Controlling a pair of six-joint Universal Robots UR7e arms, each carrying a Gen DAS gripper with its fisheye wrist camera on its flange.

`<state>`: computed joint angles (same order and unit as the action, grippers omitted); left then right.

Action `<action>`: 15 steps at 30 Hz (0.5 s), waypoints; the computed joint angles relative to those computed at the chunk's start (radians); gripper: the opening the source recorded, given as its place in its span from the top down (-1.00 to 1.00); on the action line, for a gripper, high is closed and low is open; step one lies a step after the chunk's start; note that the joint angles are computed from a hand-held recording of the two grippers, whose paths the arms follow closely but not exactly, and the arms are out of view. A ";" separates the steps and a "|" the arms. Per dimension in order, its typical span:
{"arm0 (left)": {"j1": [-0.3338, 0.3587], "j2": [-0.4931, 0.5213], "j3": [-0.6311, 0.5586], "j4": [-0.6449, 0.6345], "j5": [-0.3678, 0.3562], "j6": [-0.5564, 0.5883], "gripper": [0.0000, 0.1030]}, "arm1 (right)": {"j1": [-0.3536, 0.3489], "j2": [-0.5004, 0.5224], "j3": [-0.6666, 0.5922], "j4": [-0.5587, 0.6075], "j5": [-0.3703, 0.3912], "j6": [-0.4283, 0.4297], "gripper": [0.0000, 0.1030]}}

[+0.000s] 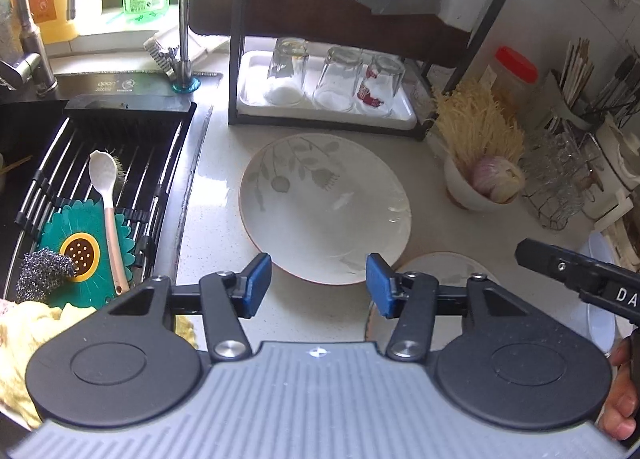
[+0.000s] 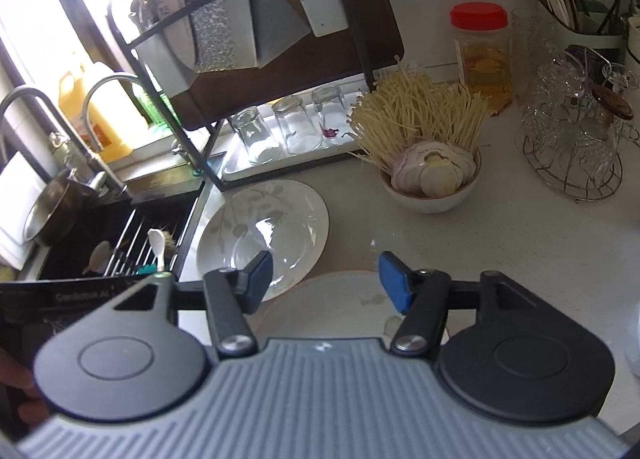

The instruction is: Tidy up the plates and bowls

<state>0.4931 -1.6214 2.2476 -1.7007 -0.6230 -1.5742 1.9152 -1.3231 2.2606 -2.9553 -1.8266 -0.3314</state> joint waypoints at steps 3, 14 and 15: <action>0.048 -0.020 0.020 -0.080 -0.005 0.095 -0.13 | 0.009 0.043 -0.010 -0.027 -0.021 0.045 -0.23; 0.238 -0.039 0.061 -0.380 -0.041 0.447 -0.13 | 0.010 0.219 -0.073 -0.083 -0.083 0.208 -0.24; 0.255 -0.037 0.059 -0.403 -0.046 0.475 -0.13 | 0.011 0.232 -0.081 -0.083 -0.086 0.211 -0.24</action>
<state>0.7483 -1.6580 2.3067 -2.1042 -0.6686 -1.0994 1.9259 -1.0916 2.1800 -3.0386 -1.9121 -0.1205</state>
